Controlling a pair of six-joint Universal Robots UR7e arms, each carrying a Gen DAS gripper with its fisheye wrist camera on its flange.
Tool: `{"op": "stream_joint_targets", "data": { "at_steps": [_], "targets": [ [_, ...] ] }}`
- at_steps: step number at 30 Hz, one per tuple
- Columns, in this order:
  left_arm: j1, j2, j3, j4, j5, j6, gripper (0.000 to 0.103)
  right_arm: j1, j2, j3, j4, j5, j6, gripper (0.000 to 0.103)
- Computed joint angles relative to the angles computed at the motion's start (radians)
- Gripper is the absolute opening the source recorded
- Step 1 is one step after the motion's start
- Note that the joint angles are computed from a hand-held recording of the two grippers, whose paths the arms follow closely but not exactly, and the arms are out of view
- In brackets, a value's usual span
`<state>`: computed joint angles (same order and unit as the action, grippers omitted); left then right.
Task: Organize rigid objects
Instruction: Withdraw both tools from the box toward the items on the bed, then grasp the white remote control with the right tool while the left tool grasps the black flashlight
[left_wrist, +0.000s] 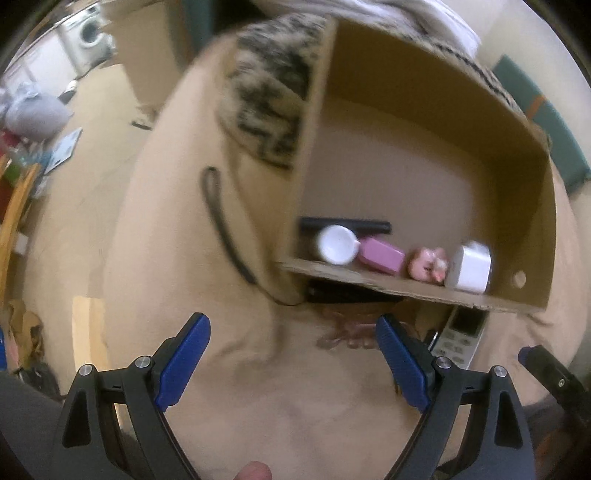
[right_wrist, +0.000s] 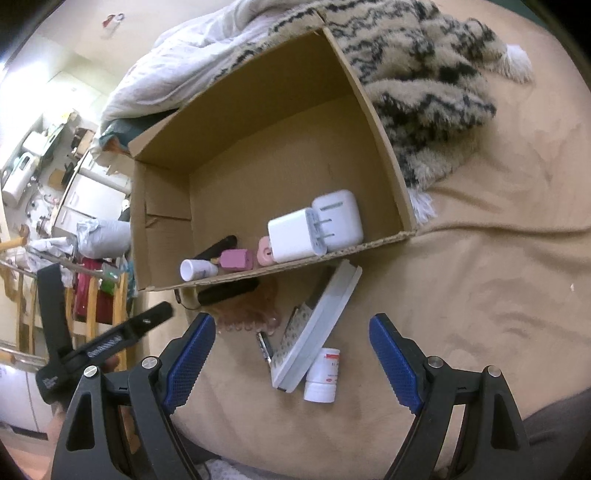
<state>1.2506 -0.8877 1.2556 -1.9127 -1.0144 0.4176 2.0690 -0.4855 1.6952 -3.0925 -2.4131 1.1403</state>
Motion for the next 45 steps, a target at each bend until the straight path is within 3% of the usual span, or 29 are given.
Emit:
{"op": "stream_joint_targets", "data": {
  "at_steps": [1, 3, 9, 18, 20, 21, 24, 25, 27, 30, 32, 33, 34, 36, 38, 40, 45],
  "targets": [
    [-0.003, -0.001, 0.019, -0.019, 0.005, 0.009, 0.099, -0.003, 0.000, 0.000, 0.004, 0.005, 0.002, 0.091],
    [-0.008, -0.002, 0.060, -0.062, 0.015, 0.022, 0.103, -0.008, -0.003, 0.000, 0.011, 0.011, 0.006, 0.091],
    [-0.021, 0.016, 0.138, -0.175, 0.054, 0.025, 0.102, -0.017, -0.007, 0.006, 0.013, 0.030, 0.014, 0.091],
    [-0.020, 0.079, 0.119, -0.159, 0.067, -0.024, 0.103, -0.022, -0.014, 0.022, 0.008, 0.032, 0.037, 0.091],
    [-0.016, 0.072, 0.124, -0.161, 0.046, -0.019, 0.096, -0.029, -0.013, 0.028, -0.018, 0.048, 0.034, 0.091],
    [-0.013, 0.068, 0.120, -0.147, 0.026, -0.014, 0.084, -0.034, -0.012, 0.036, -0.047, 0.062, 0.030, 0.090],
    [-0.019, 0.054, 0.120, -0.144, 0.034, -0.001, 0.064, -0.060, -0.006, 0.060, -0.144, 0.124, 0.030, 0.089],
    [-0.017, 0.053, 0.112, -0.136, 0.028, -0.002, 0.059, -0.073, -0.003, 0.068, -0.173, 0.151, 0.030, 0.084],
    [-0.010, 0.064, 0.067, -0.082, 0.010, -0.022, 0.052, -0.095, -0.002, 0.072, -0.182, 0.194, 0.040, 0.064],
    [0.001, 0.075, 0.019, -0.030, 0.011, -0.046, 0.042, -0.120, -0.001, 0.072, -0.156, 0.228, 0.071, 0.058],
    [0.015, 0.084, -0.013, 0.006, -0.010, -0.064, 0.043, -0.132, 0.008, 0.057, -0.137, 0.238, 0.078, 0.056],
    [0.018, 0.088, -0.025, 0.016, -0.010, -0.074, 0.049, -0.136, 0.015, 0.048, -0.131, 0.241, 0.077, 0.050],
    [0.020, 0.091, -0.029, 0.015, -0.005, -0.082, 0.062, -0.140, 0.021, 0.039, -0.122, 0.244, 0.073, 0.047],
    [0.033, 0.100, -0.058, 0.035, -0.020, -0.084, 0.078, -0.144, 0.027, 0.020, -0.087, 0.243, 0.066, 0.030],
    [0.036, 0.105, -0.069, 0.047, -0.021, -0.091, 0.082, -0.132, 0.030, 0.007, -0.069, 0.220, 0.056, 0.028],
    [0.037, 0.109, -0.069, 0.051, -0.021, -0.086, 0.094, -0.112, 0.024, 0.002, -0.040, 0.185, 0.058, 0.027],
    [0.017, 0.115, -0.019, 0.046, 0.018, -0.114, 0.102, -0.080, 0.017, 0.035, -0.079, 0.167, 0.087, 0.024]
  ]
}}
